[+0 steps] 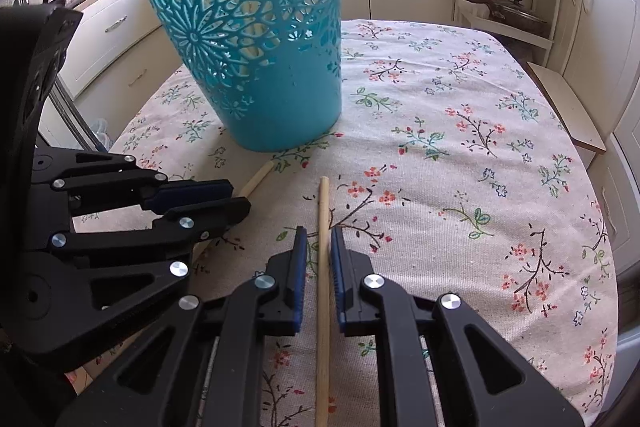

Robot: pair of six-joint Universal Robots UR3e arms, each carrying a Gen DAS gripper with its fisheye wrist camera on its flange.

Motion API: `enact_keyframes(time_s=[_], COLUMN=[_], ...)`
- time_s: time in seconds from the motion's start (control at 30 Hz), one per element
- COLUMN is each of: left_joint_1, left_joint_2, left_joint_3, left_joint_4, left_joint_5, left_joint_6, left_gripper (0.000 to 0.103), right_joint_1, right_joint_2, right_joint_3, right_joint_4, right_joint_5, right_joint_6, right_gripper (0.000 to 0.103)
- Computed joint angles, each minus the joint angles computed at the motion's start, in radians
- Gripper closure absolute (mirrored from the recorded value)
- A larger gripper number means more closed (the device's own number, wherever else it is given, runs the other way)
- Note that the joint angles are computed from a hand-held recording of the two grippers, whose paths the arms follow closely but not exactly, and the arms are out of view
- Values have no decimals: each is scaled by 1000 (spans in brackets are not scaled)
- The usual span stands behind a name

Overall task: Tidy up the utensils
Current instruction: 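Close the left gripper on the other loose stick while the right gripper holds its stick, then lift the stick with the left gripper up over the teal basket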

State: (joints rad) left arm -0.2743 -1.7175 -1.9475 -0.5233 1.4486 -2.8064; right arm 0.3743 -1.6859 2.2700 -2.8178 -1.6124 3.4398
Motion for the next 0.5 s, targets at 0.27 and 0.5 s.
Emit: enact_keyframes(time_s=[0.27,0.5], left_joint_1=[-13,-32], left_joint_2=[-3,6], left_joint_3=[-1,-13], left_joint_4=[17,25], left_joint_5=[20,27], left_joint_6=[8,28], left_gripper=[88,97], right_joint_1=[-15,-1], right_joint_2=[-5,14], right_joint_3=[8,-6], right_joint_4=[-3,-7], right_joint_5=[12,-4], right_joint_6=[-10,-9], right_gripper=[90,90])
